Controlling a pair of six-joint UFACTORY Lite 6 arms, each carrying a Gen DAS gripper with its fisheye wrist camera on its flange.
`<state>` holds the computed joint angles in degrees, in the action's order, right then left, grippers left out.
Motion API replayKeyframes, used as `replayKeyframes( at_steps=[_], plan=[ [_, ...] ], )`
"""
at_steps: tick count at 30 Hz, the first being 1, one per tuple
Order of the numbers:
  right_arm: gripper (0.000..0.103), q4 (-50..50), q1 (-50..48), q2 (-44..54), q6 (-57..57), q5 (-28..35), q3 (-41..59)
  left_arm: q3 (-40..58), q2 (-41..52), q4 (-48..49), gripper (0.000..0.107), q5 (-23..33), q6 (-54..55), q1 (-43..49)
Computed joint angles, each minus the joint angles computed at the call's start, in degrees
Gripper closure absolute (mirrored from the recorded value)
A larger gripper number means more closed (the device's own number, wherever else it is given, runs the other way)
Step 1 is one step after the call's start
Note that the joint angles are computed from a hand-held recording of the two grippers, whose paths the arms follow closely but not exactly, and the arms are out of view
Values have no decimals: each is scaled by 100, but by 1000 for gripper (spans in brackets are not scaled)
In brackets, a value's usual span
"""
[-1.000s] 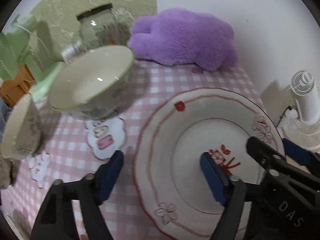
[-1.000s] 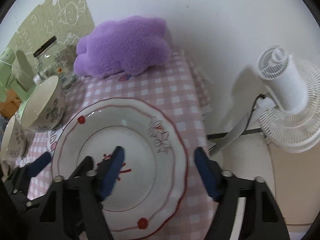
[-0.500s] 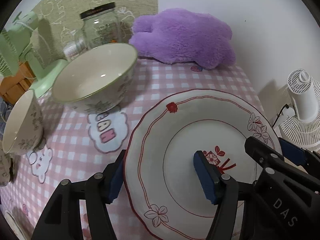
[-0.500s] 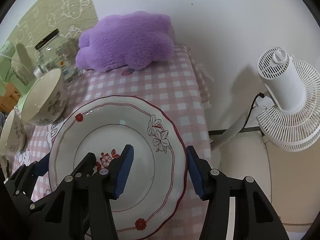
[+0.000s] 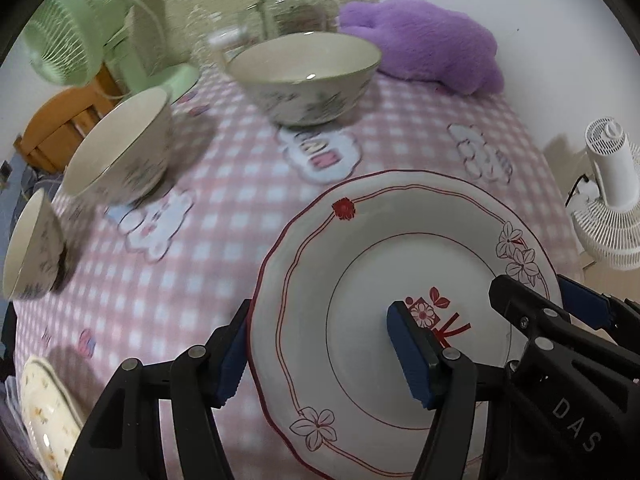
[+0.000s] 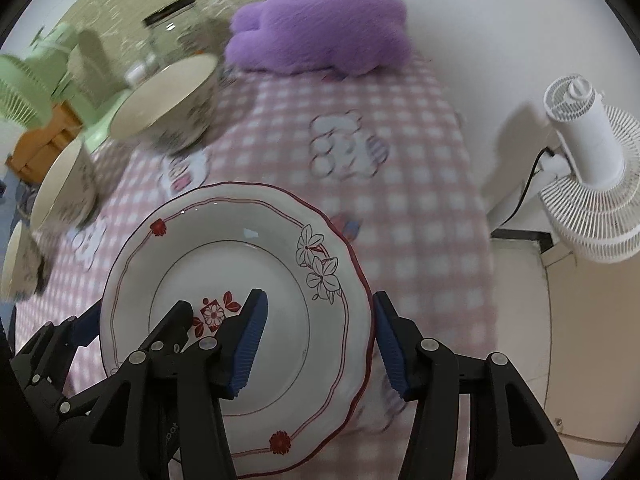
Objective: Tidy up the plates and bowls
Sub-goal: 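Close the right tool on the red-rimmed plate's rim, then lift the red-rimmed plate with the right tool toward the yellow-flower plates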
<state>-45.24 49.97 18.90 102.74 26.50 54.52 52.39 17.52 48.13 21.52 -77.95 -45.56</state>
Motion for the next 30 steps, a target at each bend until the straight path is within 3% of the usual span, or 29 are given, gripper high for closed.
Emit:
replayKeyframes(
  at_steps=[12,15,19,24,30],
  plan=[
    [46,511,981,414,241,368,498,-1518,-1299,-9,40,-158,39,143],
    [47,511,1049,484,247,389,546,-1658,-1352,-13,40,-359,91,251],
    [47,431,1041,357,277,278,425,-1650,-1351,583,56,-152,-372,209],
    [55,438,1008,326,196,230,354,-1597,-1308,44,56,-427,489,492],
    [60,467,903,536,-63,225,440,-1526,-1200,37,55,-535,461,560]
  ],
)
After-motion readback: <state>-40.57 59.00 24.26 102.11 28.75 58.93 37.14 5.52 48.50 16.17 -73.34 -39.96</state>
